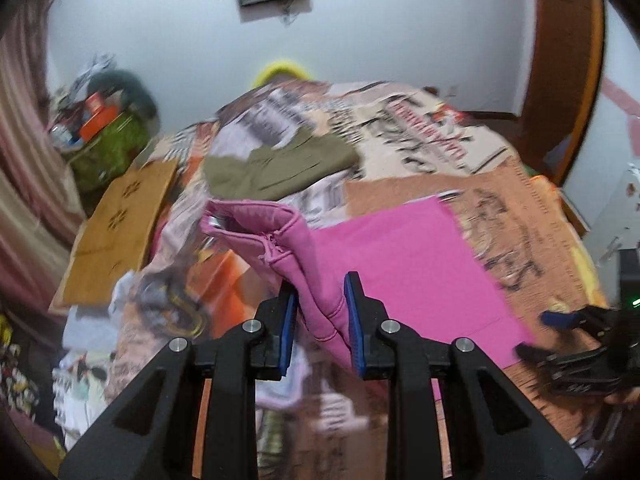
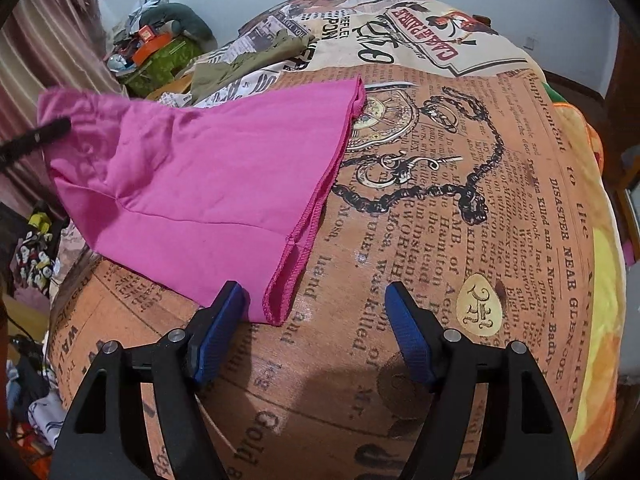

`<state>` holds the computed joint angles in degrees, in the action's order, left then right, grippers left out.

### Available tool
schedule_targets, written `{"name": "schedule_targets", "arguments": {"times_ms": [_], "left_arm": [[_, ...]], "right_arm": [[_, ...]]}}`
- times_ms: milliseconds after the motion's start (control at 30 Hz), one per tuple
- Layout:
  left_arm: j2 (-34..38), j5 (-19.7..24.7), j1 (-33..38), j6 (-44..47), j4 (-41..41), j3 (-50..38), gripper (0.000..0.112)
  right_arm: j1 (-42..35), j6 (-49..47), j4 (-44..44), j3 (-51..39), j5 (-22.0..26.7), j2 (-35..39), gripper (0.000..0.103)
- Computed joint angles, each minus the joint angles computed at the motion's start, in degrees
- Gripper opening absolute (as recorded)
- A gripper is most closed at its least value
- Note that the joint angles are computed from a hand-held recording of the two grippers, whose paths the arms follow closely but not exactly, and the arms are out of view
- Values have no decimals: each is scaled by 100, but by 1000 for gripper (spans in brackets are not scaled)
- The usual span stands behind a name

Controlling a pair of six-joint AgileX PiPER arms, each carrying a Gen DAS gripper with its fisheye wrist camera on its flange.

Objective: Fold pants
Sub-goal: 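Lift the trousers' edge with the left gripper, fold it over, and open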

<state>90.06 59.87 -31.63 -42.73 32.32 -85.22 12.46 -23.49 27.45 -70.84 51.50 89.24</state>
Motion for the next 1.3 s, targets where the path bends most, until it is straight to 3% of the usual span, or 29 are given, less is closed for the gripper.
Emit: {"name": "schedule_targets", "arguments": {"times_ms": [467, 967, 1300], "left_arm": [[1011, -131, -325, 1102, -1162, -1294, 19], [1700, -204, -282, 1703, -2429, -1355, 16], [1671, -258, -87, 1816, -2918, -1390, 16]], "right_arm": [[-28, -65, 77, 23, -11, 5, 70], [-77, -179, 215, 52, -45, 33, 70], [-90, -132, 197, 30, -38, 36, 70]]}}
